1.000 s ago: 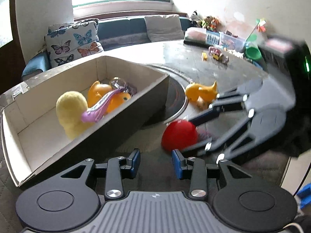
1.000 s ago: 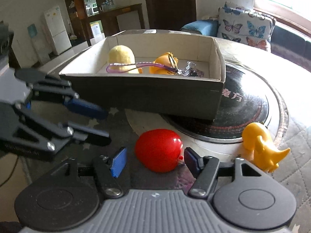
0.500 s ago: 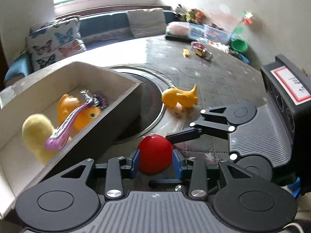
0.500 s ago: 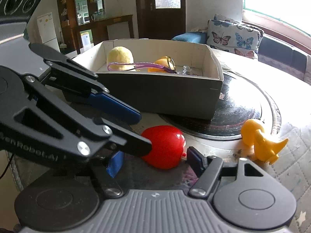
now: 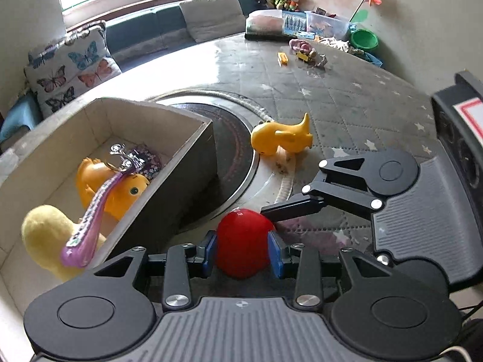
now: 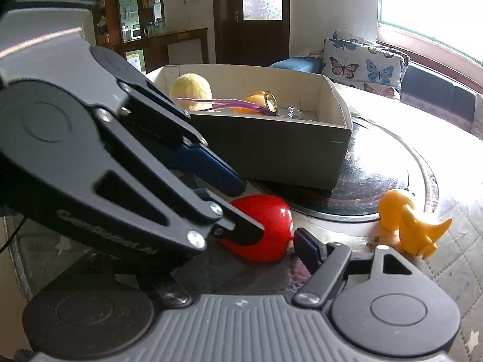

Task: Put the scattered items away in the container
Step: 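Lift the red ball with both grippers and carry it over the box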

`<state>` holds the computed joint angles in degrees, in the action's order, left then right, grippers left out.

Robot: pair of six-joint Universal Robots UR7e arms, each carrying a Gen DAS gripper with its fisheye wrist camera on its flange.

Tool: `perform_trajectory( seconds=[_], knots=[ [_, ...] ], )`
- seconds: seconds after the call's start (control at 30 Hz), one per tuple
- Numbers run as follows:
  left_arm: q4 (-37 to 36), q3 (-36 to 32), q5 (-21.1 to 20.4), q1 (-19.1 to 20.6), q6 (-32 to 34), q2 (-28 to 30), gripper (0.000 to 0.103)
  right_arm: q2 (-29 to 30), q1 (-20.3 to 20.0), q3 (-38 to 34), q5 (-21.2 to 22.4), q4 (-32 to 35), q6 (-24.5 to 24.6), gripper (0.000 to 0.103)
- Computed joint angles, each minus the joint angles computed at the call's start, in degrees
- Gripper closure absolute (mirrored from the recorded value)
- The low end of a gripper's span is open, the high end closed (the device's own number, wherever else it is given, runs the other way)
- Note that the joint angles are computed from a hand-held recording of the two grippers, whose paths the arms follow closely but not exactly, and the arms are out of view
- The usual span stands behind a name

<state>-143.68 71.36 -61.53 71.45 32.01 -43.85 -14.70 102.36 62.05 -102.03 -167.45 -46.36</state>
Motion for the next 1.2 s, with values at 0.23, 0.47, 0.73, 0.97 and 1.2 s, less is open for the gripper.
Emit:
perform_trajectory(
  seconds=[0.23, 0.47, 0.73, 0.97, 1.2],
  knots=[
    [2.36, -1.87, -1.53, 0.54, -1.26, 0.45, 0.06, 0.09, -0.2, -0.14, 0.48, -0.45, 0.33, 0.028],
    [7.17, -5.63, -2.76, 1.06, -4.51, 1.74, 0.056, 0.39, -0.28, -0.6, 0.78, -0.53, 0.07, 0.027],
    [10.67, -8.57, -3.8, 1.74, -6.15, 3.17, 0.048, 0.9, -0.28, -1.51, 0.64, -0.34, -0.07, 0.028],
    [12.13, -9.88, -4.65, 2.16, -7.44, 3.73, 0.048, 1.28, -0.24, -1.84, 0.33, -1.35, 0.08, 0.034],
    [11.91, -9.17, -5.18, 2.18, -9.5, 3.15, 0.048, 1.06, -0.1, -0.74, -0.46, -3.82, 0.44, 0.046]
  ],
)
